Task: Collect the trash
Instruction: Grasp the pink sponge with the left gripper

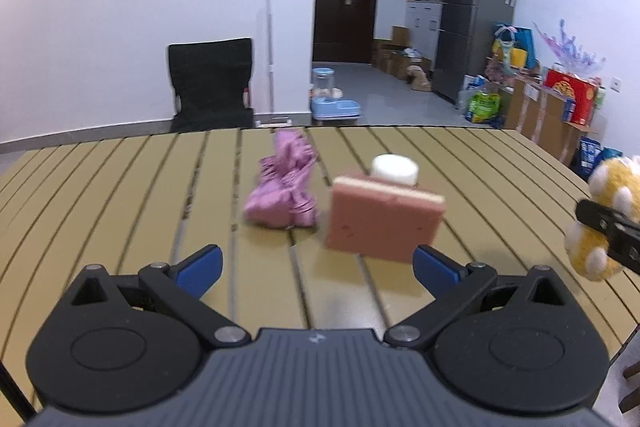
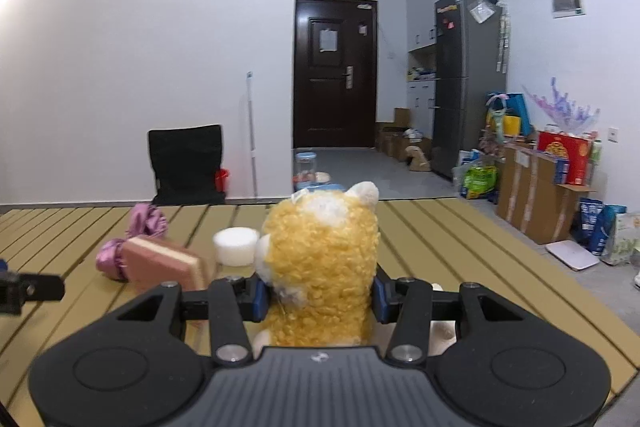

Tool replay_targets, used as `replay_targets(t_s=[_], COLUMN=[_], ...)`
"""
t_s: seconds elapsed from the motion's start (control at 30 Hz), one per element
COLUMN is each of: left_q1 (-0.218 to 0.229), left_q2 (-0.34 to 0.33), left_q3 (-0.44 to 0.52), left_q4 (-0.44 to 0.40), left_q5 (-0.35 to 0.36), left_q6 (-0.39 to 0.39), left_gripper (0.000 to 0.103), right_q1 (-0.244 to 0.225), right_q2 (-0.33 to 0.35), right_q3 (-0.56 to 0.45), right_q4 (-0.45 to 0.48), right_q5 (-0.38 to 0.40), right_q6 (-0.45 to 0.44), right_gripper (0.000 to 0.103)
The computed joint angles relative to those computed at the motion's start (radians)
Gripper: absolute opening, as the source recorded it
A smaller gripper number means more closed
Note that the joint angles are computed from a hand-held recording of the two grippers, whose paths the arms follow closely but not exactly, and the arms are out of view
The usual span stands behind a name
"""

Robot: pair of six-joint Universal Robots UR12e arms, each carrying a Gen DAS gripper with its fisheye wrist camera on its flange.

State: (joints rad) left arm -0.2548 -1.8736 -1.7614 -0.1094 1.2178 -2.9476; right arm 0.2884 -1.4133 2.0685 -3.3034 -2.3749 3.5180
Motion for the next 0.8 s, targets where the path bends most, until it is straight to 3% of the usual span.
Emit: replay_targets(t_s=[0.37, 0.8], left_q1=[-0.053, -0.084], left_q2=[-0.095, -0.162], left_q3=[0.129, 0.199], left_q4=[-0.066, -0.102], left_q5=[-0.067, -0.003], left_q6=[0.047, 0.103], left_gripper=[0.103, 0.103], right_q1=[-0.028, -0.053], right_q2=[-0.065, -0.050], right_q3=[0.106, 0.123], right_q4=[-0.032, -0.078], right_q5=[-0.044, -0.021], right_q6=[0.030, 0.029], right_gripper=[0.046, 0.046])
